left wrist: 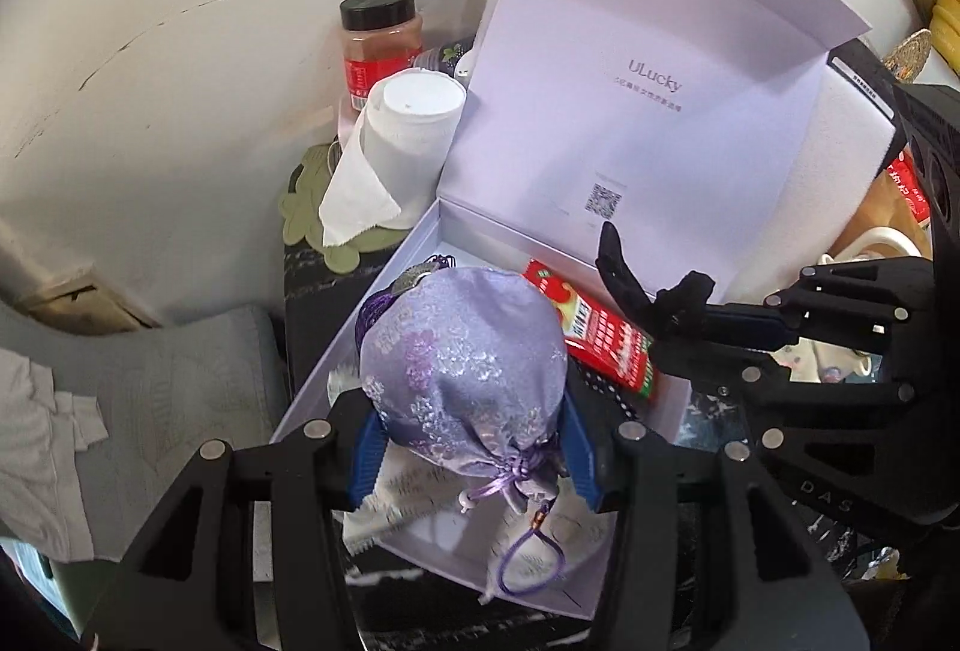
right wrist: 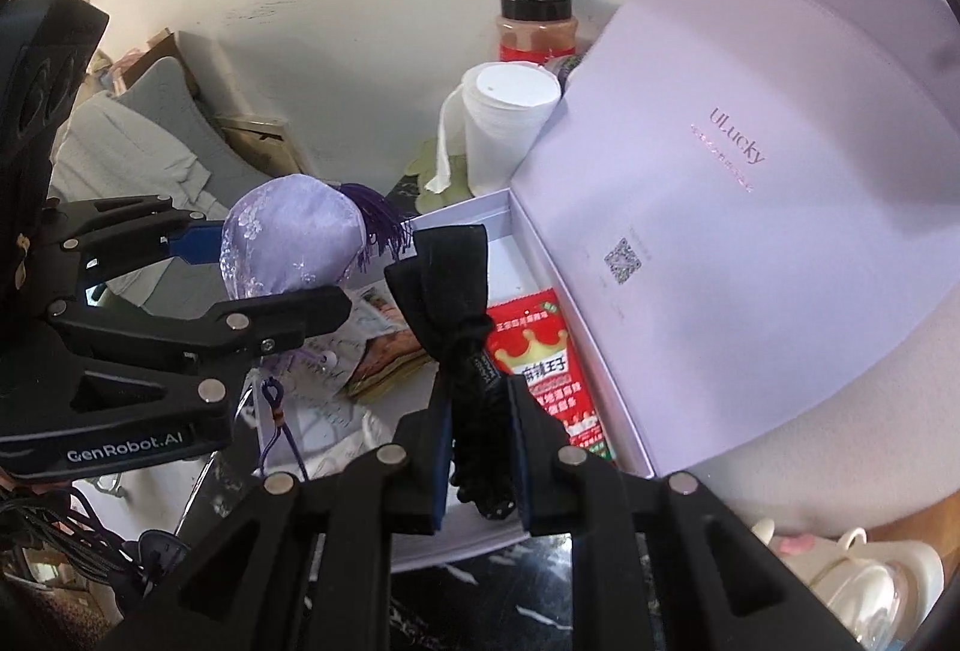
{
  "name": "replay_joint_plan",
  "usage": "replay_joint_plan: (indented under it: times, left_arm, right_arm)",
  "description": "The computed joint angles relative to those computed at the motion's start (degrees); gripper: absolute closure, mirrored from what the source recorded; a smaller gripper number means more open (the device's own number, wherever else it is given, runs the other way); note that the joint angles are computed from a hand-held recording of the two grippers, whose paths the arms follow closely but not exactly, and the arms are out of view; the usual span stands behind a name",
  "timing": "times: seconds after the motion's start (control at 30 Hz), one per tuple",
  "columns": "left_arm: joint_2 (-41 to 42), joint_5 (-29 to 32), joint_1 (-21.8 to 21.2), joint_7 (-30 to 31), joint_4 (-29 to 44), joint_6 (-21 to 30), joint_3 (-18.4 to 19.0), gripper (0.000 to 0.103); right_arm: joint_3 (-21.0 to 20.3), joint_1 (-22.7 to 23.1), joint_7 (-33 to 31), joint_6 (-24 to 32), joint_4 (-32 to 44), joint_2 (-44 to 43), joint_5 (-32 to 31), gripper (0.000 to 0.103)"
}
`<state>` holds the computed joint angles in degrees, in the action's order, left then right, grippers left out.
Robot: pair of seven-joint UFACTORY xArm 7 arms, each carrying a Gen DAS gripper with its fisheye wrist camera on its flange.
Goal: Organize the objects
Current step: 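Lower the purple pouch and black scrunchie into the lavender box and open both tools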
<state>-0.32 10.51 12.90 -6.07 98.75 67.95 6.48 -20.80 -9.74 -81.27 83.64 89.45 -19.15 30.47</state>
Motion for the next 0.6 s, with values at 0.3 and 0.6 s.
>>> replay_joint_plan:
  times: [0.3,0.6]
  left_arm:
    - [5.6,-4.0,2.0,6.0,2.6,-2.4,0.9,0.055]
    - [9.1,-10.5,4.3,7.9,1.4,-3.0,1.2,0.055]
  right_arm:
    - [2.9,-0.2,3.5,-2.8,-1.6,1.8,-1.3,0.087]
    - [5.4,-1.0,6.4,-6.8,-5.8,3.1,-4.9,0.087]
